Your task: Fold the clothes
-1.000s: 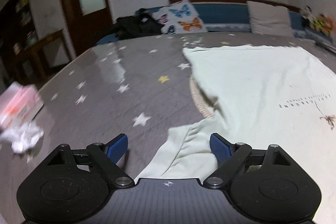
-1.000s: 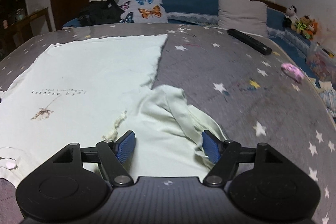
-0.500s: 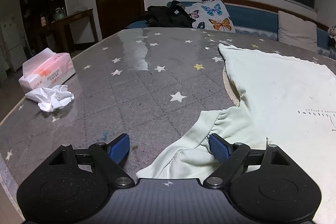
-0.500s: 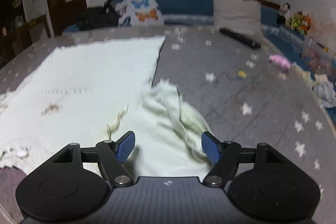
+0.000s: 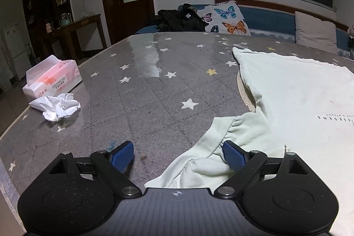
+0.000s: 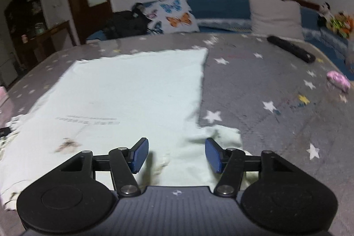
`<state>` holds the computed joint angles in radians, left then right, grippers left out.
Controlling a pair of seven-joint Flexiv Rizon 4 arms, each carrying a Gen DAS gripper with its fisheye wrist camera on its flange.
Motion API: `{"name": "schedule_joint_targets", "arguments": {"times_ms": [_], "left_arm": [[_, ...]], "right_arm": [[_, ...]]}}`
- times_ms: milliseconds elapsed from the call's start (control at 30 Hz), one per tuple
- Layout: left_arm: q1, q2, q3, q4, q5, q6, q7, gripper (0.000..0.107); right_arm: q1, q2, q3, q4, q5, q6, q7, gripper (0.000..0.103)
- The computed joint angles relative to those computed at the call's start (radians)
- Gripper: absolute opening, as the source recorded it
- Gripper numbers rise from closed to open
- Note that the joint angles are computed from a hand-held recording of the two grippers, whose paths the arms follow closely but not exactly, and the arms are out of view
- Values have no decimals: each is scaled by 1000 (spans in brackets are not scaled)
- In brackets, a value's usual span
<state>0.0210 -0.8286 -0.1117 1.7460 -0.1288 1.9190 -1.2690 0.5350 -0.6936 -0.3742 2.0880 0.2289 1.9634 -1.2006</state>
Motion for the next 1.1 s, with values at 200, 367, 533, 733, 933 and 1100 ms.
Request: {"name": "schedule_joint_targets", "arguments": {"times_ms": [200,367,533,733,933,1100], "left_arm": [[4,-3,0,-2,-1,1,-7,97],[-18,-5,25,-7,-15,1,-5,101],[-30,-2,37,-2,-18,9,2,103],[7,22,-12,43,32,39,6,103],[81,54,-99,107,158,92,14,103],[109,68,-134,154,275,160,32,103]], "right_arm": [[-81,12,63,5,11,31,38,39],[-13,18,-2,44,56,36,18,40],[105,36,-86,110,112,63,-23,51],[194,55,-93,162,135,111,-155,65],[256,59,-66,180,147,137,-289,72],[271,56,-24,177,152,118,-363,73]]}}
